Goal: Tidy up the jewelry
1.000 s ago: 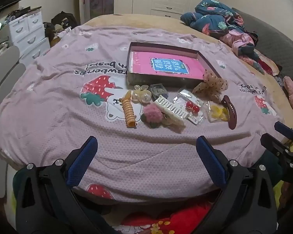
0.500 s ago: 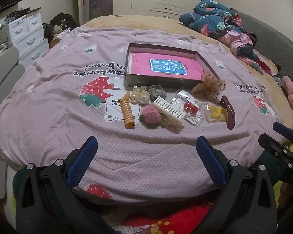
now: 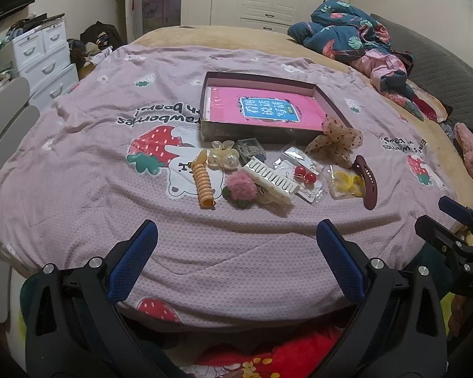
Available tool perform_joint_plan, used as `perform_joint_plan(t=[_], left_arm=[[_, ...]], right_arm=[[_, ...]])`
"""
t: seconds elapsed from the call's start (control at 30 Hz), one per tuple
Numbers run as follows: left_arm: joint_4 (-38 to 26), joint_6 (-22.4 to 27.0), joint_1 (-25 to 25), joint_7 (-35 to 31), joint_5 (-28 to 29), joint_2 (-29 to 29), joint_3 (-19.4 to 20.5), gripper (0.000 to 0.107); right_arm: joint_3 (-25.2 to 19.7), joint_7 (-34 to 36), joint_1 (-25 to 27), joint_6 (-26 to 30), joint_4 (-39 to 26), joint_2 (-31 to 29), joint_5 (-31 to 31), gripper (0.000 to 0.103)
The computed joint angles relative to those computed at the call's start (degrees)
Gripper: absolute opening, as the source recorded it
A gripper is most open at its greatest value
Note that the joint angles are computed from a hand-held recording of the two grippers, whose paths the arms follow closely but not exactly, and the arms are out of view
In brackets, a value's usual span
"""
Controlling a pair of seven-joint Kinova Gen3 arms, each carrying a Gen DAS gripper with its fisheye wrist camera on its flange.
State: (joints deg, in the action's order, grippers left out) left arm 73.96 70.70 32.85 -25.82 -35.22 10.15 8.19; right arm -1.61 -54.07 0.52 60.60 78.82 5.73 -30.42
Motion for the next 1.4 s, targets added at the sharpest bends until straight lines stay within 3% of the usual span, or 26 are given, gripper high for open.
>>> perform_joint_plan(t=[1.4], left_arm=[[-1.44, -0.3, 0.49, -1.31, 0.73, 1.07, -0.1, 0.094]], right_arm=[[0.39, 0.77, 0.91, -0.01, -0.06, 0.04, -1.95, 0.099]])
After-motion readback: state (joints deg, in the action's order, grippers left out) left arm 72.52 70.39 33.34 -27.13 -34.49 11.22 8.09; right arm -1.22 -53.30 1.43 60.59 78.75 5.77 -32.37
